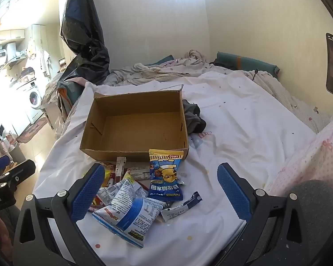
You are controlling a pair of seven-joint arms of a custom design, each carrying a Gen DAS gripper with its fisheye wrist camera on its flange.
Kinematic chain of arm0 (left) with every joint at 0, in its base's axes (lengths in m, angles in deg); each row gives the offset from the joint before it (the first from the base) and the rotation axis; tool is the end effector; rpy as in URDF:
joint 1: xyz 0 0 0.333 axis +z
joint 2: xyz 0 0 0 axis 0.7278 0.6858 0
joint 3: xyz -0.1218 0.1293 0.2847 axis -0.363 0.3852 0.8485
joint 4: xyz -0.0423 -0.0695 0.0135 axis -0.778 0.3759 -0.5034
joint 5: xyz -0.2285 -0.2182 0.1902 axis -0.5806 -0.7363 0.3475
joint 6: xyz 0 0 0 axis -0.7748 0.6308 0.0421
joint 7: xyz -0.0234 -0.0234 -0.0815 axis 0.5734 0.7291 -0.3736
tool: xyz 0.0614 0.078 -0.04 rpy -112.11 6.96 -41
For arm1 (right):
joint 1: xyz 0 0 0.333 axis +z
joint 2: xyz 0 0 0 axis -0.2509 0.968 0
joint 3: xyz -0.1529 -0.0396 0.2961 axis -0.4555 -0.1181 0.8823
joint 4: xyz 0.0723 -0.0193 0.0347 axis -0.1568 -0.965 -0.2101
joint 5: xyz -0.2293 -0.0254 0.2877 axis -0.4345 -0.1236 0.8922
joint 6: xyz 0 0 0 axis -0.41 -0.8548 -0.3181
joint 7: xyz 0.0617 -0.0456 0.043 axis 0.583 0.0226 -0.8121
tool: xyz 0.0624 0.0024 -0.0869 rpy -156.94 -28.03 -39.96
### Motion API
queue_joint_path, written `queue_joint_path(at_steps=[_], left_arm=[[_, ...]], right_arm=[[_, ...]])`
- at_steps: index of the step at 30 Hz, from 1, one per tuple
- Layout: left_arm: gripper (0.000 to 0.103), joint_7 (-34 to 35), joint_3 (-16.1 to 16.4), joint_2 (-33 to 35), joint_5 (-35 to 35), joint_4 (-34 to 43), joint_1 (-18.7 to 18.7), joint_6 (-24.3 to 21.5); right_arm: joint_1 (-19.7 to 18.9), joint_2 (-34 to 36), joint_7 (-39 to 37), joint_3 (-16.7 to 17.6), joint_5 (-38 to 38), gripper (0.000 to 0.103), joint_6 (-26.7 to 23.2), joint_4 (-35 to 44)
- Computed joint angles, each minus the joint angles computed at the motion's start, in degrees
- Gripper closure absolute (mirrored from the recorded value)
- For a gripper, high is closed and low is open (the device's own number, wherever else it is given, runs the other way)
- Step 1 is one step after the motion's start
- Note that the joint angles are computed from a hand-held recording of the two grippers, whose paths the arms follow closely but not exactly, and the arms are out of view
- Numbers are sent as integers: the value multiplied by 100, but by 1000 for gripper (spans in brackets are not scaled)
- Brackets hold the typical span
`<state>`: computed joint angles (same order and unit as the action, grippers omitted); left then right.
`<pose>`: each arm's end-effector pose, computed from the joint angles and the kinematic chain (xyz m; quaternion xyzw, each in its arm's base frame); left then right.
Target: Organize snacks
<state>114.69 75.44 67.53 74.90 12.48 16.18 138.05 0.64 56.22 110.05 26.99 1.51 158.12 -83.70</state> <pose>0.6755 -0.3622 0.5494 -0.6877 0.5761 -0.3091 0.3157 0.6993 0.2128 0.5354 -0.6537 0.5898 -0.2758 0.3856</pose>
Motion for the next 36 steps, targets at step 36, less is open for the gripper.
queue_joint_path(at_steps=[36], left_arm=[[0, -178, 28, 18, 114, 32, -4, -84]], right_arm=[[-17, 65, -70, 22, 78, 0, -64, 53]])
